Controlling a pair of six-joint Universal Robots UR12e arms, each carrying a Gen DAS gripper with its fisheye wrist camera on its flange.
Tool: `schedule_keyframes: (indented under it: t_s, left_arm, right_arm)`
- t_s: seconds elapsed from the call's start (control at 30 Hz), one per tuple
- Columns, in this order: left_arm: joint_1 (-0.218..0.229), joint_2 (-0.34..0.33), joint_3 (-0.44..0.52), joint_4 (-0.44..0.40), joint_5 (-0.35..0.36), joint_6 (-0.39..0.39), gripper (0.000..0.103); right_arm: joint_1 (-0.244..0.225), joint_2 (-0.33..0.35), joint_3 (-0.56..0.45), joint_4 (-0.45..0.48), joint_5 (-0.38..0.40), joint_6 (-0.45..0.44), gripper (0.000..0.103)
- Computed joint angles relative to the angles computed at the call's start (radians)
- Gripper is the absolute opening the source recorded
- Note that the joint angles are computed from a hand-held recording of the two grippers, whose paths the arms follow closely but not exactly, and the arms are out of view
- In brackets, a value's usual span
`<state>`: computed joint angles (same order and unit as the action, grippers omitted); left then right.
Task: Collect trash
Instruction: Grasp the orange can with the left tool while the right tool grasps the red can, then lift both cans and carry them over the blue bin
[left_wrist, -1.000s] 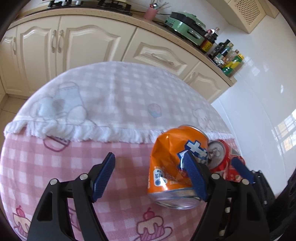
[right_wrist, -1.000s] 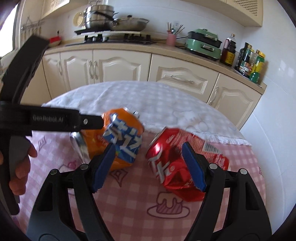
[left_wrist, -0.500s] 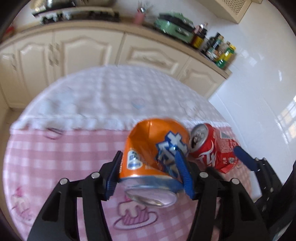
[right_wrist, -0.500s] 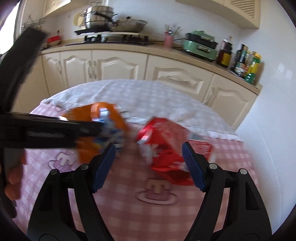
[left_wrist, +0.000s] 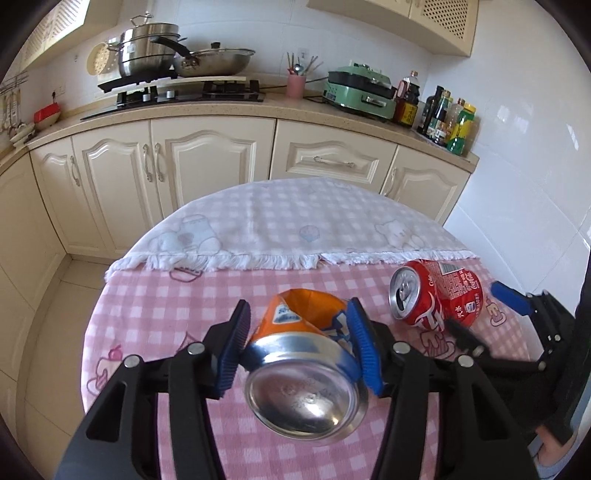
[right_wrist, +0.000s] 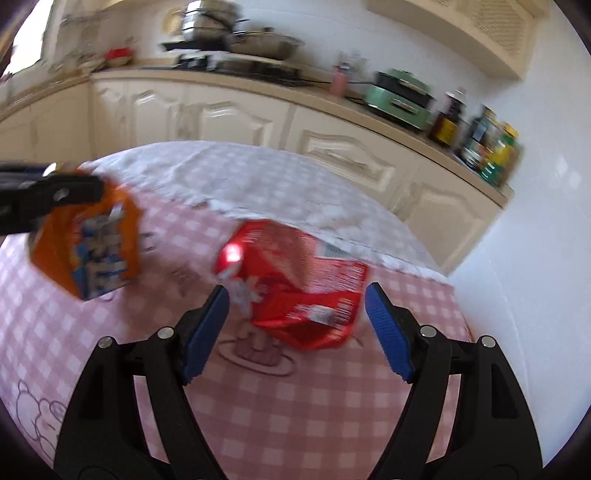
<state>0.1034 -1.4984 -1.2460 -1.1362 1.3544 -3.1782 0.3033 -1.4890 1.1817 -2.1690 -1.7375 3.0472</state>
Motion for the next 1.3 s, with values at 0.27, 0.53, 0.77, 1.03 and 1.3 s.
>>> schedule_keyframes:
  t_s: [0.27, 0.53, 0.77, 1.03, 1.3]
  left_arm:
    - [0.001, 0.023, -0.023, 0.013, -0.006, -0.008, 0.047]
    - [0.007, 0.036, -0.033, 0.009, -0.013, -0.003, 0.043]
    - [0.014, 0.041, -0.037, 0.011, -0.023, -0.003, 0.031]
    - [0.037, 0.055, -0.047, -0.028, -0.086, 0.031, 0.005]
    - [0.068, 0.081, -0.066, -0.149, -0.189, 0.093, 0.011]
  right_arm:
    - [-0.102, -0.033, 0.035, 0.049, 0.236, 0.353, 0.078]
    - [-0.137, 0.004, -0.005, 0.059, 0.344, 0.482, 0.077]
    - [-0.150, 0.002, 0.008, 0.059, 0.422, 0.497, 0.034]
    - [-0.090, -0.016, 0.019, 0.019, 0.310, 0.403, 0.031]
    - [-0.046, -0.056, 0.079, -0.029, 0.267, 0.391, 0.030]
